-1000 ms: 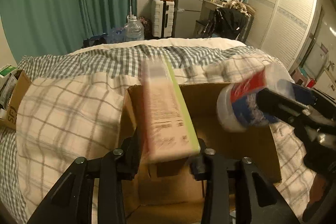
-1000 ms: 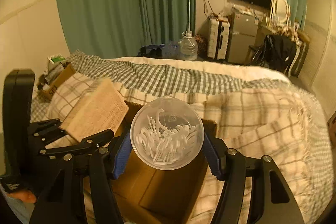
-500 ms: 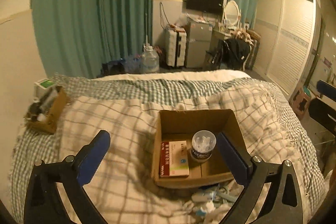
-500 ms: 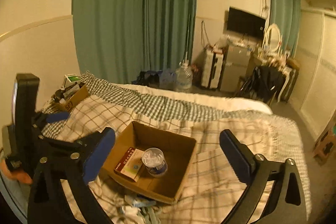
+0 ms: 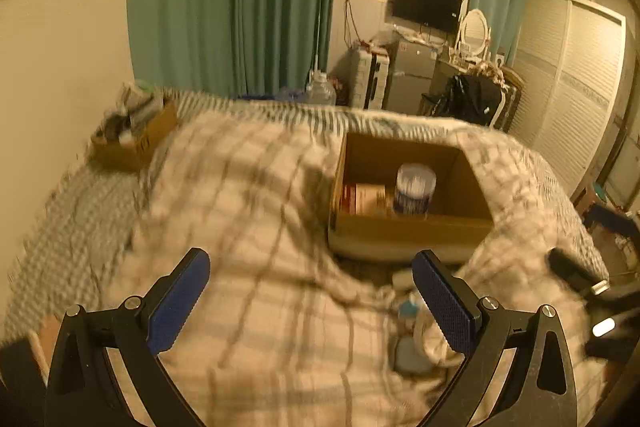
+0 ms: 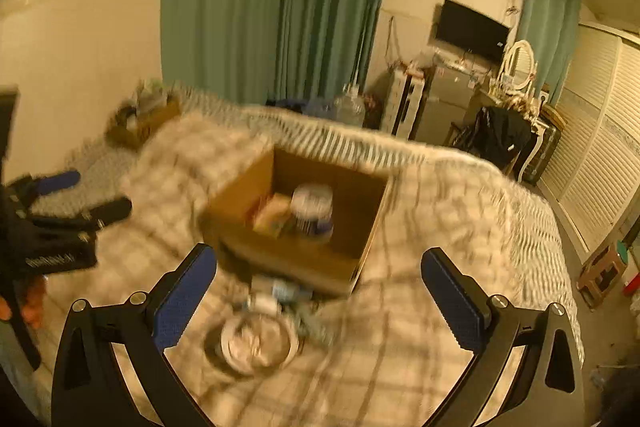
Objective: Organize objects
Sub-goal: 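Withdraw both tools from the cardboard box toward the remaining items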
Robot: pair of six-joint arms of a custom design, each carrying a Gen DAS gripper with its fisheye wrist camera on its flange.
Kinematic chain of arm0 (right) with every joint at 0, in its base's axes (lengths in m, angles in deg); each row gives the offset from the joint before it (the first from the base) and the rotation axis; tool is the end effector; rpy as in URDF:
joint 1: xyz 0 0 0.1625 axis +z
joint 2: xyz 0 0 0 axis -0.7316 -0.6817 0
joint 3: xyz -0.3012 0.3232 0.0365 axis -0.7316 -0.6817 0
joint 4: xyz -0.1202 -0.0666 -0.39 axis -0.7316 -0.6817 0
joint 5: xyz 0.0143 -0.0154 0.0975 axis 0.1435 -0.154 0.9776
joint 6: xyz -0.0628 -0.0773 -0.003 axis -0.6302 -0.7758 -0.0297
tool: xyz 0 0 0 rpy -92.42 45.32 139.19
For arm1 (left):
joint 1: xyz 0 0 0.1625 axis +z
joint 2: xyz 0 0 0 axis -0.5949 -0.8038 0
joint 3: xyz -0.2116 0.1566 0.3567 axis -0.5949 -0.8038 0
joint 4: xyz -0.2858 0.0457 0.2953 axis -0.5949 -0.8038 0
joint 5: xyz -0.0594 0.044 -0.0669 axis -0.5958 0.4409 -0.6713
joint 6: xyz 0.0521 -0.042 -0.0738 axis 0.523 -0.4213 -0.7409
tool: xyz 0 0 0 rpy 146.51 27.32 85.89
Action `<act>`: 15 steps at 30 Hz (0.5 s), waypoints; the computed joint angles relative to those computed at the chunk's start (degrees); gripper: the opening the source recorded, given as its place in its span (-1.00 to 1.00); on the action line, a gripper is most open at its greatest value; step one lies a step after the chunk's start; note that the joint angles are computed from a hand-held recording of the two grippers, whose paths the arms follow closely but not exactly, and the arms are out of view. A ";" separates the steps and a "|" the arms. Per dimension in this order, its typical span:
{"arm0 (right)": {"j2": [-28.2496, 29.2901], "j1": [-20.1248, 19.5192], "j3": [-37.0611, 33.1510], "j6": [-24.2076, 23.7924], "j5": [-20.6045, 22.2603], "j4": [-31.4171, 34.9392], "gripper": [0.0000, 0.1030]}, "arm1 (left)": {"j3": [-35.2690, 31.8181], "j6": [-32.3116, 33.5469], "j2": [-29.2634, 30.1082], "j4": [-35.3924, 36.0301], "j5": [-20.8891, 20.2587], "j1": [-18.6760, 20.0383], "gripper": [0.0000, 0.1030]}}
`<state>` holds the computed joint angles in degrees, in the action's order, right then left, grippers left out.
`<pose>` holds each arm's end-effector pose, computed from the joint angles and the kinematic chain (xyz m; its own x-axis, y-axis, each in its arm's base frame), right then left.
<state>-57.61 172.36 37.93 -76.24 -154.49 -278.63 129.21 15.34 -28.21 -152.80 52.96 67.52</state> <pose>0.3188 -0.3625 0.2218 -0.5810 -0.0866 0.8093 -0.6635 0.6263 -0.4093 -0.2427 -0.3961 0.2525 -0.7444 0.1608 -0.6481 0.5768 0.6438 -0.5028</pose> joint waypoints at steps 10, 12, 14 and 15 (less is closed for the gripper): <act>8.44 -7.31 0.82 5.17 0.07 10.02 0.99 | 2.40 -0.94 3.19 -2.77 0.69 4.77 1.00; 9.07 -7.79 0.17 5.53 -0.20 11.83 0.99 | 2.41 -1.32 3.34 -2.40 0.78 5.41 1.00; 10.05 -8.01 -0.25 5.55 -0.70 12.93 0.99 | 2.36 -1.20 3.25 -2.63 -0.58 6.17 1.00; 10.32 -8.00 -0.43 5.79 -1.17 13.89 0.99 | 2.39 -1.17 3.15 -2.70 -1.03 6.41 1.00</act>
